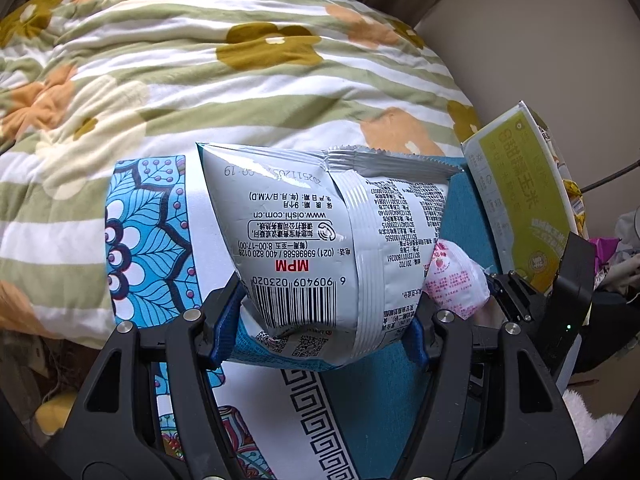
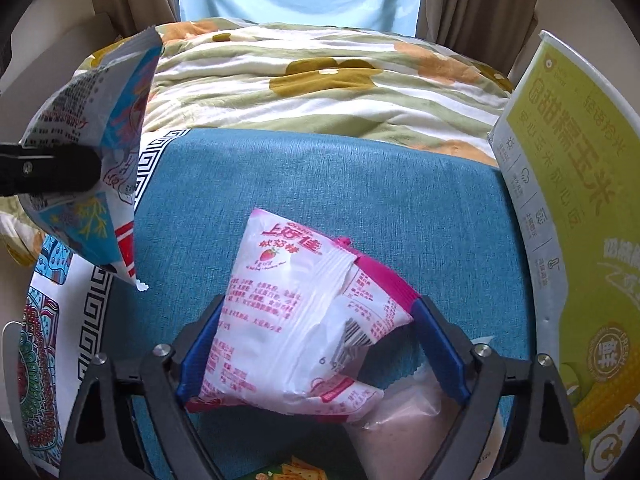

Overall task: Organize snacks
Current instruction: 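Grasp the white MPM bag with the left tool while the right tool grasps the pink-white bag, then carry both bags over the cardboard box and open the left tool to drop its bag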

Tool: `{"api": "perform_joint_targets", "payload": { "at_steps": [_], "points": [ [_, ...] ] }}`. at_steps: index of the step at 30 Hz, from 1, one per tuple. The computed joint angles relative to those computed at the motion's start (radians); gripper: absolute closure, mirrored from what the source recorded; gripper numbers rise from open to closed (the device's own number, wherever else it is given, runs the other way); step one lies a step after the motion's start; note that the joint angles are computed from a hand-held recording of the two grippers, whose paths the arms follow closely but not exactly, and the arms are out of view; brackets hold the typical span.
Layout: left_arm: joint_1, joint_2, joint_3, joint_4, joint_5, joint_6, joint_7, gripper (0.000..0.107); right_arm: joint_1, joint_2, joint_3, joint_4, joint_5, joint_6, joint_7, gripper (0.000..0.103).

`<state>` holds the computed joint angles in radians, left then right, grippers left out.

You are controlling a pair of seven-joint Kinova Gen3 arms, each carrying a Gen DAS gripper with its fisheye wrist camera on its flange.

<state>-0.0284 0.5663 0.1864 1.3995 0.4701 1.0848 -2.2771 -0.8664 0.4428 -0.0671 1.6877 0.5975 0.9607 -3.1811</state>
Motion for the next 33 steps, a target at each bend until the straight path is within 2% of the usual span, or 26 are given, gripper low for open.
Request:
{"api": "perform_joint_targets", "payload": {
  "at_steps": [2,3,8,15,21,25,28,33],
  "points": [
    [-0.002,-0.012,-0.002,0.011,0.001,-0.004,0.0,0.045,-0.009,0.006,-0.002,-0.018,0.011,0.017,0.015,0.042],
    [-0.004,-0.019,-0.002,0.016,0.004,-0.006,-0.001,0.045,-0.01,0.01,-0.003,-0.028,0.012,0.03,0.027,0.044],
    [-0.009,-0.07,-0.004,0.032,0.021,-0.003,0.008,0.045,-0.034,-0.037,0.005,-0.012,0.055,0.037,-0.025,0.046],
    [0.014,-0.179,0.0,0.039,0.065,0.012,0.022,0.045,-0.035,-0.168,-0.044,-0.026,0.111,0.158,-0.062,0.046],
    [0.111,-0.289,-0.004,0.054,0.062,-0.022,0.126,0.045,0.006,-0.33,-0.122,0.01,0.123,0.262,-0.071,0.046],
    [0.201,-0.333,0.011,0.058,0.042,-0.047,0.228,0.045,0.058,-0.45,-0.171,0.052,0.099,0.321,-0.034,0.046],
    [0.29,-0.35,0.027,0.055,0.0,-0.088,0.332,0.045,0.094,-0.54,-0.209,0.091,0.09,0.372,-0.004,0.046],
    [0.447,-0.316,0.061,0.011,-0.094,-0.15,0.518,0.045,0.169,-0.693,-0.217,0.163,0.057,0.395,0.103,0.046]
  ]
}}
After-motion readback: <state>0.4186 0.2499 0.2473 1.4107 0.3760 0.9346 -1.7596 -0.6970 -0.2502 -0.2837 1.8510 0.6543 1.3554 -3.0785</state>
